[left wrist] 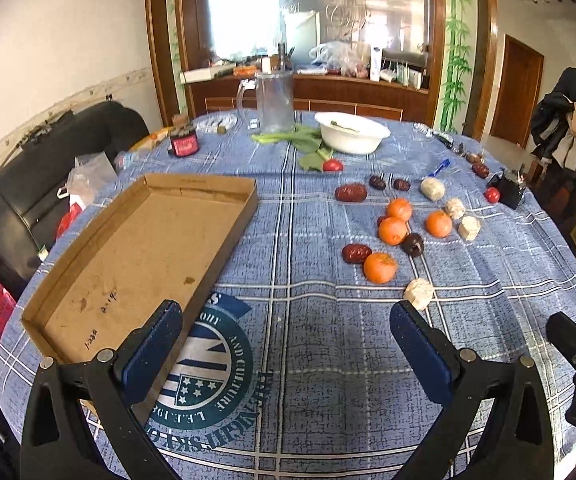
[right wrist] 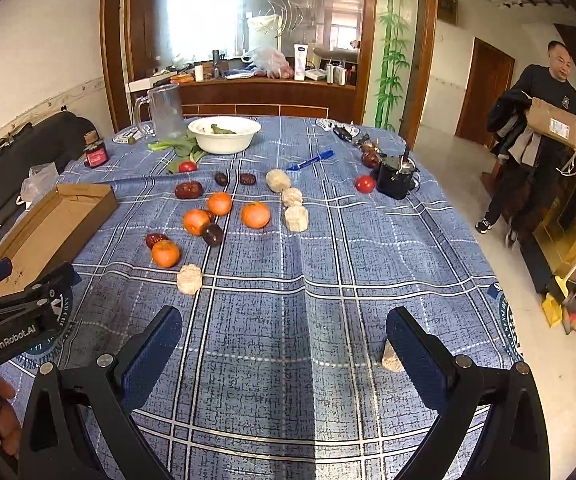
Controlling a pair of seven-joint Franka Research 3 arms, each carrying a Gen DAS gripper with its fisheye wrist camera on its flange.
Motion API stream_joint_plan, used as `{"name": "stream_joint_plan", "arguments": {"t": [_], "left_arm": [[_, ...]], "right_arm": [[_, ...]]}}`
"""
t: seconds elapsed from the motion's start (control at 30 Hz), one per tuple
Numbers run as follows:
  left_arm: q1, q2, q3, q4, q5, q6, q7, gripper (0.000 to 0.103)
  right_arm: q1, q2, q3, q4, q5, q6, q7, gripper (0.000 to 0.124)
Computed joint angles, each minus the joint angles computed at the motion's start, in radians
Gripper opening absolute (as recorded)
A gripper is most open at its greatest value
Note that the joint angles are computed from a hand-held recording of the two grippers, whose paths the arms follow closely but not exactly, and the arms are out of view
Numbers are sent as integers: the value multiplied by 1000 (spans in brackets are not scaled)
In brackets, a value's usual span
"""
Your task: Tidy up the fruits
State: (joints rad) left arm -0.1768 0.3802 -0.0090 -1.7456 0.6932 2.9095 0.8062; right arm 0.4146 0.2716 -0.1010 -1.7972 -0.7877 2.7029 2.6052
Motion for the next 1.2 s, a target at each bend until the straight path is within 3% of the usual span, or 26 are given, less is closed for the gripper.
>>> {"name": "stream_joint_plan", "arguments": {"t": [0.53, 0.8, 1.2], "left_arm": [[-51, -41, 83, -24, 234, 80, -244, 103], [-23, -49, 48, -28, 257, 76, -257, 103], [-21, -52, 49, -33, 279, 81, -275, 103]], "right_arm": [[-5, -27, 7, -15, -79, -19, 82, 103], [-12, -34, 16, -20, -107, -18, 103, 103], [-12, -36, 24, -22, -124, -25, 120, 103]]}}
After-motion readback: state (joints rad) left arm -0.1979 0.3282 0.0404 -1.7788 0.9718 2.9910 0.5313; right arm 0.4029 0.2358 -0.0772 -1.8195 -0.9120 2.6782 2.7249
